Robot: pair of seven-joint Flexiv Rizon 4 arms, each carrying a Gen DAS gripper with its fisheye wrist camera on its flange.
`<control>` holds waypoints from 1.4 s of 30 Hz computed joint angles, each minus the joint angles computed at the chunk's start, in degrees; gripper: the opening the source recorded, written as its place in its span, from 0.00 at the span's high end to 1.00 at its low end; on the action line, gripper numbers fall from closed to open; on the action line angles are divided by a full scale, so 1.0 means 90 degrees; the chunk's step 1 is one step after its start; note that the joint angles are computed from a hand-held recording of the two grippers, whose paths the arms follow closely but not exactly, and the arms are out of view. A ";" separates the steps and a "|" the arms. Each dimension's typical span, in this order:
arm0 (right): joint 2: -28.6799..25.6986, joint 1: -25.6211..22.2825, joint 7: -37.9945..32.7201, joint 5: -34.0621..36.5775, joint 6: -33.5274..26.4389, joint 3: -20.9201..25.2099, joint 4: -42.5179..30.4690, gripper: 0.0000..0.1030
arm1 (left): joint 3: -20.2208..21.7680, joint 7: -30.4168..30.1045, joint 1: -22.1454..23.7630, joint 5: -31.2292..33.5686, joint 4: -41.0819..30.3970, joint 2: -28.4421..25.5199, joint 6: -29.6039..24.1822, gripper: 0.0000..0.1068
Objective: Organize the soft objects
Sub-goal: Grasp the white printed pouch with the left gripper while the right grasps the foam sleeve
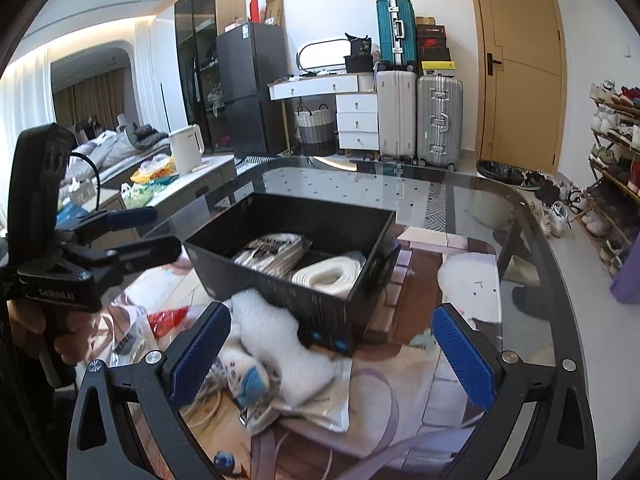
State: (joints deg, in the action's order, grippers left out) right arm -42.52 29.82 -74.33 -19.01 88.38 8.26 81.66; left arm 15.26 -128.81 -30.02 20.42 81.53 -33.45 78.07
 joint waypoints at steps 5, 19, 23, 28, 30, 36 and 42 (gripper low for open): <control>0.0122 0.0050 0.0095 0.0009 0.0056 -0.0058 0.0200 0.01 | 0.0221 -0.0311 -0.0211 0.0248 0.0363 0.0210 0.0003 0.04; 0.0337 0.0264 0.0402 -0.0143 0.0236 -0.0333 0.0588 0.01 | -0.0199 -0.0646 -0.0040 0.0884 0.1254 0.0803 -0.0128 0.04; 0.0313 0.0233 0.0407 -0.0156 0.0201 -0.0277 0.0551 0.01 | -0.0234 -0.0680 -0.0063 0.1011 0.1306 0.0837 -0.0292 0.04; 0.0269 0.0157 0.0376 -0.0135 0.0094 -0.0142 0.0487 0.01 | -0.0460 -0.0474 0.0130 0.0862 0.1445 0.0846 -0.0188 0.04; 0.0240 0.0065 0.0305 -0.0106 0.0037 0.0006 0.0450 0.01 | -0.0528 -0.0350 0.0187 0.0778 0.1487 0.0836 -0.0158 0.04; 0.0150 -0.0037 0.0146 0.0022 -0.0154 0.0204 0.0326 0.01 | -0.0706 0.0083 0.0305 0.0422 0.1542 0.0761 -0.0268 0.04; 0.0130 0.0028 0.0173 0.0083 -0.0194 0.0111 0.0302 0.01 | -0.0787 0.0436 0.0331 0.0163 0.1608 0.0722 -0.0290 0.04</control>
State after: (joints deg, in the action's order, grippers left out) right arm -41.34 30.07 -72.78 -18.26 86.63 9.26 84.37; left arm 8.18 -124.88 -27.04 21.88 96.00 -26.95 75.46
